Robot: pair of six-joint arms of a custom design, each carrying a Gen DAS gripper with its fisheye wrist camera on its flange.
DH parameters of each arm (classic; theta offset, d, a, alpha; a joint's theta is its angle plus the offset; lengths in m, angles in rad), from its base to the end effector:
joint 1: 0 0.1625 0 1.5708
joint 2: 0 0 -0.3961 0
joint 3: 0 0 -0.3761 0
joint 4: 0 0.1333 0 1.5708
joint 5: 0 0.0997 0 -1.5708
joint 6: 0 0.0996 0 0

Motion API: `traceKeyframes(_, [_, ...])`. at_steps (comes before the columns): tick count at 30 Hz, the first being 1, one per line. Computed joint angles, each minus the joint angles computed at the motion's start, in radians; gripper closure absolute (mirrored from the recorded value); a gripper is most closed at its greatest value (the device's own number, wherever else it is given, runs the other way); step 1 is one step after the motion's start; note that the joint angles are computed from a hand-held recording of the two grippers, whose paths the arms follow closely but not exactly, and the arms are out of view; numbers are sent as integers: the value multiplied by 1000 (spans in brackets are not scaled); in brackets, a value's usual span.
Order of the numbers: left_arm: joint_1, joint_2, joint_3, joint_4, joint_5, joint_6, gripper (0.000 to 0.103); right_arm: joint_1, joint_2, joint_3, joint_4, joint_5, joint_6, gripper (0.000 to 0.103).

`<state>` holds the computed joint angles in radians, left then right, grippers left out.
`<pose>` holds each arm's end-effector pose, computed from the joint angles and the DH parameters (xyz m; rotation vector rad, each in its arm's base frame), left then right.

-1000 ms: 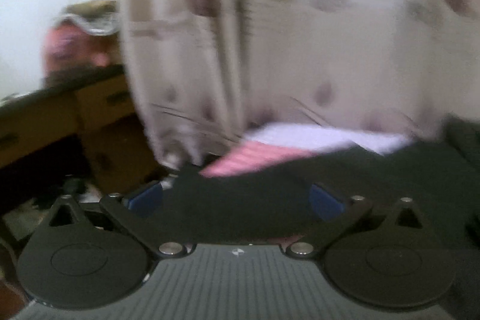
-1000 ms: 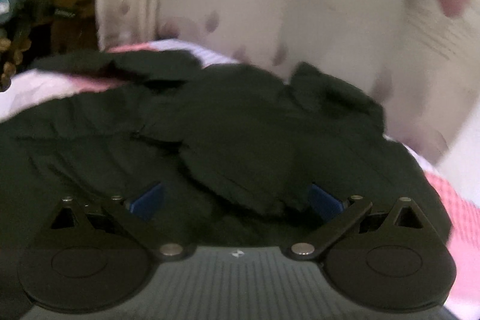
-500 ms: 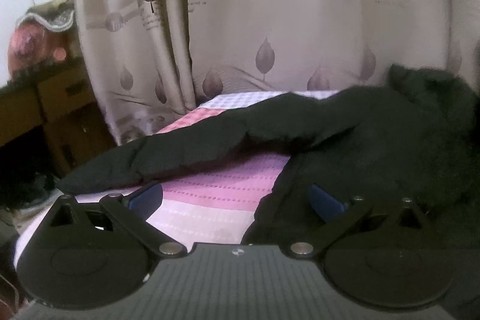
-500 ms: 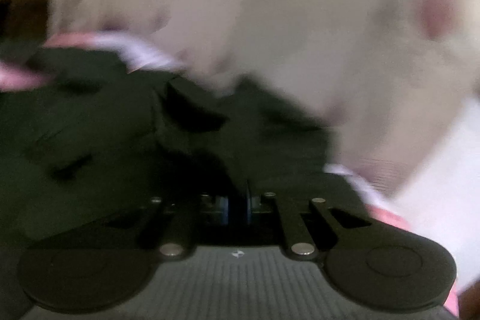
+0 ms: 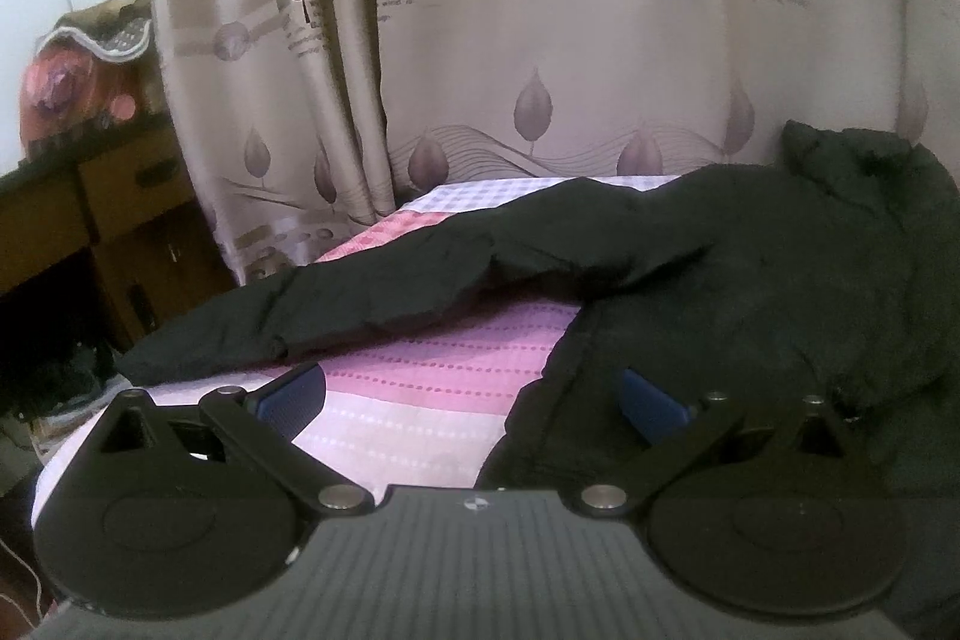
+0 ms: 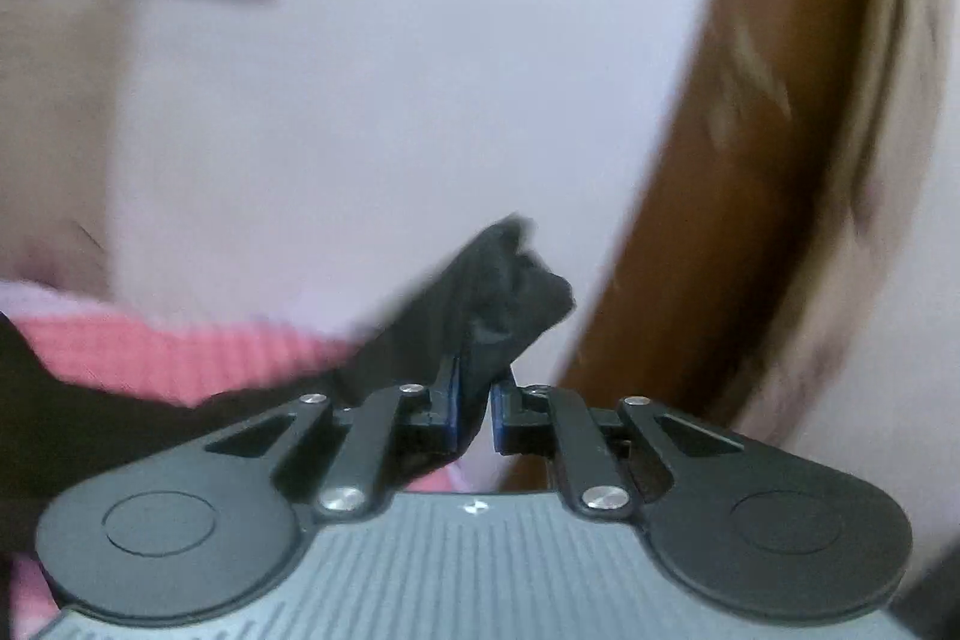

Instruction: Fold large clothes

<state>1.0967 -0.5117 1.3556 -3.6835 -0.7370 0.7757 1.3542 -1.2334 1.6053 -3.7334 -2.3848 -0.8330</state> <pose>-0.1303 -0.7074 0.1507 0.5964 1.8628 -1.2292 -0.0537 -0.5273 0.5118 -0.2818 -1.5021 1.1631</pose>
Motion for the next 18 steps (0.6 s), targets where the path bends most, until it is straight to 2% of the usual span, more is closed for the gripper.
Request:
traceKeyframes(2, [1,-1,1,7,-5,4,0,-76,-60,92,90,23,161,93])
traceKeyframes(3, [1,-4,2,18,-8,0,0,-101,-68,124,98,29,215,89])
traceKeyframes(4, [1,-8,4,34,-13,-5,0,-122,-78,159,92,39,267,78])
traceKeyframes(5, [2,-15,7,50,-19,-12,0,-148,-92,196,68,62,314,74])
traceKeyframes(7, [2,-34,18,88,-29,-29,0,-166,-87,221,6,101,343,56])
traceKeyframes(9, [0,-64,43,114,-38,-31,0,-162,-92,222,-35,113,342,47])
traceKeyframes(10, [-1,-86,66,122,-49,-34,0,-161,-116,255,-62,148,356,47])
traceKeyframes(12, [-2,-127,113,102,-66,-25,0,-173,-180,348,-96,277,393,45])
traceKeyframes(15, [-1,-195,188,90,-66,-16,0,-141,-288,502,-44,427,410,18])
traceKeyframes(16, [3,-228,220,118,-71,-36,0,-137,-345,568,26,504,431,14])
traceKeyframes(18, [13,-293,281,197,-78,-94,0,-130,-441,663,206,627,466,13])
